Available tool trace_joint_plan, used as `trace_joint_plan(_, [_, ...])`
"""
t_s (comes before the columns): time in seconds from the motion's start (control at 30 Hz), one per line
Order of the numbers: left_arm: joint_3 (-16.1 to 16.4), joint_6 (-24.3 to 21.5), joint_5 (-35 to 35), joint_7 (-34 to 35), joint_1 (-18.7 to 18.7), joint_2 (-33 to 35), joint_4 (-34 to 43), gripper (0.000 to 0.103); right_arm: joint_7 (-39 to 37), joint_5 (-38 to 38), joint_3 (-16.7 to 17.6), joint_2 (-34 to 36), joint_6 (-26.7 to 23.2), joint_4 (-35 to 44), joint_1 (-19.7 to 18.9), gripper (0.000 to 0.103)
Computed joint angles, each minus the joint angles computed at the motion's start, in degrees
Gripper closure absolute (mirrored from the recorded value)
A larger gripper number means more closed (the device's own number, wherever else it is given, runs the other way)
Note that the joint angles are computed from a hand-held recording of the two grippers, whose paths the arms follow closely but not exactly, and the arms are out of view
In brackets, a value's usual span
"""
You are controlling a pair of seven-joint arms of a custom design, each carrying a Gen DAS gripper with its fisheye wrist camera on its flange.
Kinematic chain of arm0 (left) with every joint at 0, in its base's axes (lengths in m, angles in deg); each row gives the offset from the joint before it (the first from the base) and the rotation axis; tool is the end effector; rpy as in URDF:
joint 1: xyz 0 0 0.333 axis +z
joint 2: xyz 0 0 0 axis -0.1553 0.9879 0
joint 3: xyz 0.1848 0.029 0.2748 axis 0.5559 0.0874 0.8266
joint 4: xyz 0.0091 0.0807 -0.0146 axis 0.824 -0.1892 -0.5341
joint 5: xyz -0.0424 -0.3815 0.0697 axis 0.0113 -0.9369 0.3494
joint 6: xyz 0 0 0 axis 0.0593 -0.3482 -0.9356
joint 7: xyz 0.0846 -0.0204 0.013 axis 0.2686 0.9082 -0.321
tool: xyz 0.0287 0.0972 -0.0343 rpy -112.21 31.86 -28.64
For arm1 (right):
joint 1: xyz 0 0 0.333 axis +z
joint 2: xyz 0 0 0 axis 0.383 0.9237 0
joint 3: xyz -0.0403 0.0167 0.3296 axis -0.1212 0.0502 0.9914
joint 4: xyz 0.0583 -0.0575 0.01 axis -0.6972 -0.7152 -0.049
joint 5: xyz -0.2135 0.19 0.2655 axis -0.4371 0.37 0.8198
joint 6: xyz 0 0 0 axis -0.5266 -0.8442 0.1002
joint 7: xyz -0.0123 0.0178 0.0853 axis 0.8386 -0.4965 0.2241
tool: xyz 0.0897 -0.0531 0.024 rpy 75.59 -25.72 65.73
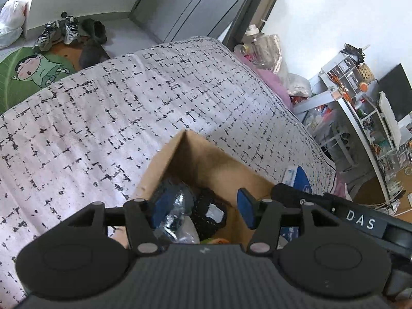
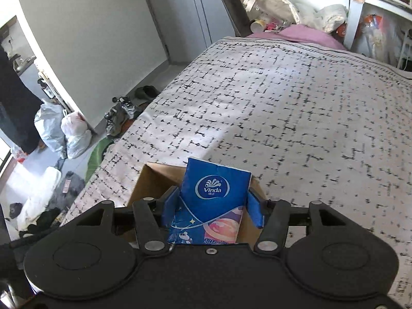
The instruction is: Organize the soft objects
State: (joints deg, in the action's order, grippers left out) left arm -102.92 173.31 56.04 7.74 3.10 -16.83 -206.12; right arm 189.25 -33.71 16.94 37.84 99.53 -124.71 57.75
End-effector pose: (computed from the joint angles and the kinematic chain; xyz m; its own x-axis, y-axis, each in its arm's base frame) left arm 0.5670 -0.1872 0.3655 0.1481 -0.8242 0.5467 -0.7470 -0.4555 -0.4843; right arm 0.6118 0.3933 0.3880 0.1874 -0.9664 -0.1758 -0.7629 -0.0305 -0.6458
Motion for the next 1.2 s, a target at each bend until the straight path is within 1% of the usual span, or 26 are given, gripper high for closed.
trace_joint_plan(0.03, [0.12, -0.13, -0.03, -0.04, 0.05, -0.01, -0.03, 0.046, 1.0, -0.52, -1.14, 0.23, -1.38, 0.6, 1.0, 0.03])
trace_joint_plan(0.07, [-1.76, 0.35, 0.43, 0.0, 2.08, 0.54, -0.14, 0.046, 3.03, -1.88, -3.05, 0.16, -2.26, 0.68, 2.53, 0.023])
trace_joint_plan(0.1, [-3.8, 0.72, 1.15, -0.16, 4.29, 1.11, -0.22, 0.046, 5.46, -3.73, -5.0, -0.12, -1.98, 0.17, 3.94, 0.022])
trace_joint_plan(0.13, [-4.71, 0.94, 1.73, -0.42, 5.35, 1.35, -0.36, 0.046, 7.1, -4.95, -5.82, -0.49, -1.51, -0.44, 4.37, 0.021])
trace_joint_plan(0.2, [-5.01, 1.04, 2.71, -0.87, 5.82, 1.67, -0.23, 0.046, 8.63, -5.26, -5.09, -1.36, -1.76, -1.31, 3.36, 0.021])
trace_joint_plan(0.23, [-4.34, 0.58, 2.83, -1.1, 5.17, 1.52, -0.02, 0.046, 9.53, -5.4, -4.82, -1.84, -1.67, -1.87, 2.99, 0.021])
trace_joint_plan(0.3, [-4.47, 0.08, 3.05, -1.21, 5.25, 1.53, 0.17, 0.046, 11.32, -6.15, -4.65, -3.11, -1.55, -3.34, 2.65, 0.021])
trace_joint_plan(0.4, [-4.95, -1.28, 2.64, -0.86, 5.68, 0.97, 0.25, 0.045, 12.99, -7.63, -4.01, -4.96, -1.53, -5.53, 2.08, 0.015])
trace_joint_plan(0.47, [-5.49, -1.88, 1.68, -0.28, 6.06, 0.52, 0.19, 0.041, 13.04, -8.36, -3.05, -6.02, -2.2, -6.41, 1.35, 0.014])
trace_joint_plan(0.5, [-5.61, -2.03, 1.08, 0.02, 6.05, 0.04, 0.05, 0.037, 12.88, -8.74, -2.55, -6.62, -2.5, -6.88, 0.97, 0.014])
trace_joint_plan(0.53, [-4.8, -2.25, 0.43, 0.3, 5.12, -0.67, -0.09, 0.034, 12.9, -9.17, -2.18, -7.21, -2.62, -7.39, 0.65, 0.012])
trace_joint_plan(0.57, [-4.14, -2.55, -0.13, 0.74, 4.29, -1.38, -0.19, 0.033, 13.05, -9.58, -1.87, -7.93, -2.69, -8.06, 0.35, 0.009])
trace_joint_plan(0.6, [-4.49, -2.79, -0.64, 1.42, 4.42, -1.94, -0.36, 0.03, 13.33, -9.98, -1.61, -8.62, -2.79, -8.7, 0.07, 0.007])
trace_joint_plan(0.7, [-7.79, -3.69, -2.63, 3.5, 6.81, -3.52, -1.14, 0.027, 15.35, -12.36, -1.57, -10.91, -2.72, -11.04, -0.22, 0.006])
trace_joint_plan(0.77, [-9.01, -4.53, -4.05, 4.81, 7.34, -4.69, -1.61, 0.026, 16.68, -13.91, -1.17, -12.6, -2.97, -12.86, -0.73, 0.004])
trace_joint_plan(0.87, [-11.1, -5.75, -6.13, 7.22, 8.29, -6.4, -2.3, 0.02, 19.59, -17.3, -0.76, -15.4, -2.85, -16.02, -1.53, 0.003])
trace_joint_plan(0.97, [-13.65, -7.58, -8.67, 10.29, 9.63, -8.27, -2.68, 0.019, 23.92, -21.64, -0.38, -18.32, -3.25, -18.83, -2.34, 0.0])
trace_joint_plan(1.1, [-19.12, -9.7, -15.48, 16.86, 13.18, -11.62, -3.38, 0.018, 30.04, -27.29, 0.49, -22.39, -3.08, -22.44, -3.9, 0.0])
trace_joint_plan(1.13, [-19.75, -10.34, -17.37, 18.62, 13.37, -12.7, -3.52, 0.018, 31.11, -28.28, 0.91, -23.23, -2.89, -23.21, -4.49, 0.0])
trace_joint_plan(1.2, [-19.19, -11.79, -19.05, 20.06, 12.28, -14.9, -3.8, 0.015, 33.3, -30.27, 1.83, -25.17, -2.59, -25.04, -5.7, 0.0])
